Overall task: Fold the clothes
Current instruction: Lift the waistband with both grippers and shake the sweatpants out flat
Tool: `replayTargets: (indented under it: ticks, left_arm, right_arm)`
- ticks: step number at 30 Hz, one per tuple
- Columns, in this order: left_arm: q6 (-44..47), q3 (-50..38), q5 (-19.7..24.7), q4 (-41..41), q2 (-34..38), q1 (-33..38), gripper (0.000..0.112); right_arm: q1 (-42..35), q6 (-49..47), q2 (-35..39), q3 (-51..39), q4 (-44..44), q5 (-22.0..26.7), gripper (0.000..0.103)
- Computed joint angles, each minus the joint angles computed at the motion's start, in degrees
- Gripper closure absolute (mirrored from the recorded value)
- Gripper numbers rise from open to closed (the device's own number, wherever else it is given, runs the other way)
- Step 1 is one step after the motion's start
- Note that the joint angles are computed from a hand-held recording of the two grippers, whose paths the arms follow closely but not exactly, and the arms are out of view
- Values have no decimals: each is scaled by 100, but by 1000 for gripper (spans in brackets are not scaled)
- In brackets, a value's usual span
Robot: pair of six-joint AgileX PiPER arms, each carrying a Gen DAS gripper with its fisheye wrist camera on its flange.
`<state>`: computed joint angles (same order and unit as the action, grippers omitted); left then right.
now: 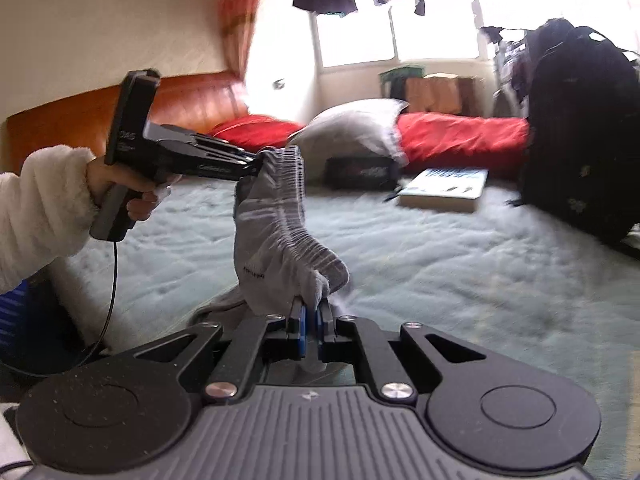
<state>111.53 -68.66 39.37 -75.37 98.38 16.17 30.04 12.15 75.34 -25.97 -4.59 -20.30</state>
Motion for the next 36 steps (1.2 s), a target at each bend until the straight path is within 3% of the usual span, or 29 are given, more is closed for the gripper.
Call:
replayTargets:
  ticks: [9,15,18,21,25,28,31,33,36]
  left_arm:
    - [-855,-1151,-1330,638,902,-1991,102]
    - [-2592,-2142,-1844,2226,1853,-2943,102]
    - [-3556,-2830,-1879,3070,2352,-3308,102]
    - [-4233,-3523,-1937,3671,2801,-3618,102]
    - [-5027,-4330,-1994,4207,3347,-3942,102]
    - [-6198,-4734,-2023,5475,3733,-4158,102]
    - [-7044,-5005,-1715,6411,3991,-4236,92]
    - [-7197,-4982,-1572,6625,4016,-4225,91]
    - [-6744,-4384,-1759,6314,3650,-4107,86]
  right_arm:
    - [-1024,784,-440,413,-753,-272,96]
    - [-1888,1673,-228,546,-1531,-540,96]
    - [-2047,1329,-89,571,-1076,-537,96]
    - [-2382,1463,177,538,-1223,-702,96]
    - [-2533,817,695,307,-413,-701,96]
    - [-2582,442,1149,80,178,-628,96]
    - [-2552,-9,1621,-132,938,-440,96]
    - [-2584,77,1816,-257,1068,-265,95]
    - [-2523,87,1827,-262,1295,-111,92]
